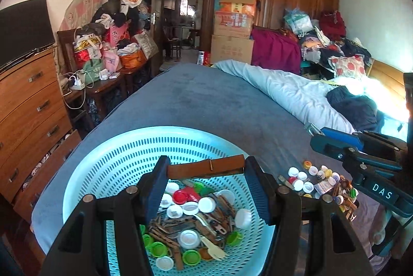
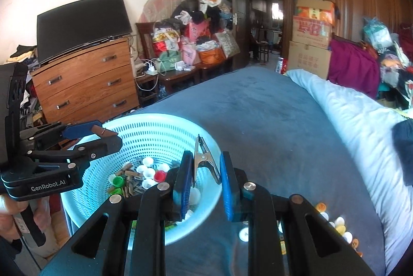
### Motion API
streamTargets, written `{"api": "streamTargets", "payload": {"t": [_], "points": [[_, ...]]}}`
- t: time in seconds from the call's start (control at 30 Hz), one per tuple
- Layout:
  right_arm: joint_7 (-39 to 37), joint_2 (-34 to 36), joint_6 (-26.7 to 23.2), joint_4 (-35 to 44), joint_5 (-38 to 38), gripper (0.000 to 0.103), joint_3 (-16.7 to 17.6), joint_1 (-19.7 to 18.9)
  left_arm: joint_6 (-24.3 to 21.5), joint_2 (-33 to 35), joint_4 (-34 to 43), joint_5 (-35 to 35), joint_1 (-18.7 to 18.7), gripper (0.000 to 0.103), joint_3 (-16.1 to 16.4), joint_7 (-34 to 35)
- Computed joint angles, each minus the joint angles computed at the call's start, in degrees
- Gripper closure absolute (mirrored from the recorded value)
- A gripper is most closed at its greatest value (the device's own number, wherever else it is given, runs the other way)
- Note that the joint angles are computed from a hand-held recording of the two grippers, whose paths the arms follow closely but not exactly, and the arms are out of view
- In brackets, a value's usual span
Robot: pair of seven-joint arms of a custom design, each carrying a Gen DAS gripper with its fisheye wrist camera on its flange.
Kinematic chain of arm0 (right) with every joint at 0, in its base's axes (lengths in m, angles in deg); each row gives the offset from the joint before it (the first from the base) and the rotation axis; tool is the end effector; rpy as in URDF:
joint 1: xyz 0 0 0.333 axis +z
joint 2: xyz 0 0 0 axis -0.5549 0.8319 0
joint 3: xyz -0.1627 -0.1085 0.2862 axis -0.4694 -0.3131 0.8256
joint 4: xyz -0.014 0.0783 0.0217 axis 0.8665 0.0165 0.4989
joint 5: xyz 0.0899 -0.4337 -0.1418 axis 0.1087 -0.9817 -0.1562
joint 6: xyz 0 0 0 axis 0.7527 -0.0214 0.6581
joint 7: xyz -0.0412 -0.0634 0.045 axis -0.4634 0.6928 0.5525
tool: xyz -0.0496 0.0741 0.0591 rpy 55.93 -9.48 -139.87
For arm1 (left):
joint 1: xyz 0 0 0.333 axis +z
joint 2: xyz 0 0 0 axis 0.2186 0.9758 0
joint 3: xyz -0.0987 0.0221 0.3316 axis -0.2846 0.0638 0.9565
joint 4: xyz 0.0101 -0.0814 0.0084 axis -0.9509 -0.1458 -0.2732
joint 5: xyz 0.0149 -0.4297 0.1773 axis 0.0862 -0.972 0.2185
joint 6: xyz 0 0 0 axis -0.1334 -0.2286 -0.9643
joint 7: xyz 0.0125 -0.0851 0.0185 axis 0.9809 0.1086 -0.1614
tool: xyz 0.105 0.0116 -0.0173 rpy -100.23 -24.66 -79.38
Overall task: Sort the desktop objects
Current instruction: 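Carry the clothespin and metal clip over the blue basket with both tools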
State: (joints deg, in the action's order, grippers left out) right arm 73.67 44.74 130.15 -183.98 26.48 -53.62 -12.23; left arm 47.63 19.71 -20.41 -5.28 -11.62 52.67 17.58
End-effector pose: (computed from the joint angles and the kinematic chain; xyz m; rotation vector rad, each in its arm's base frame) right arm 0.6563 0.3286 0.5631 -1.9688 0.9251 -0.4738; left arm 0.5320 -0.4418 0.5831 -1.7735 1.4556 -0.8754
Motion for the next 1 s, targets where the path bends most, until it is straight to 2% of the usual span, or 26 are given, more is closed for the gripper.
{"api": "streamTargets", "payload": {"t": [0.27, 0.57, 1.0], "points": [[5.4, 4.1, -6.4, 6.6, -5.8, 0.083, -0.5, 2.1, -1.2, -3.1, -2.8, -7.6, 2.1, 0.042, 0.5, 3.9], [11.0, 9.8, -19.1, 15.5, -7.0, 0.083, -0.2, 2.0, -1.5, -3.9, -4.4, -18.9, 4.3, 0.042, 1.0, 10.0], [11.9, 10.5, -19.4, 15.8, -9.2, 0.082, -0.3, 3.0, -0.1, -3.6, -5.1, -19.5, 5.3, 0.042, 1.0, 10.6]]}}
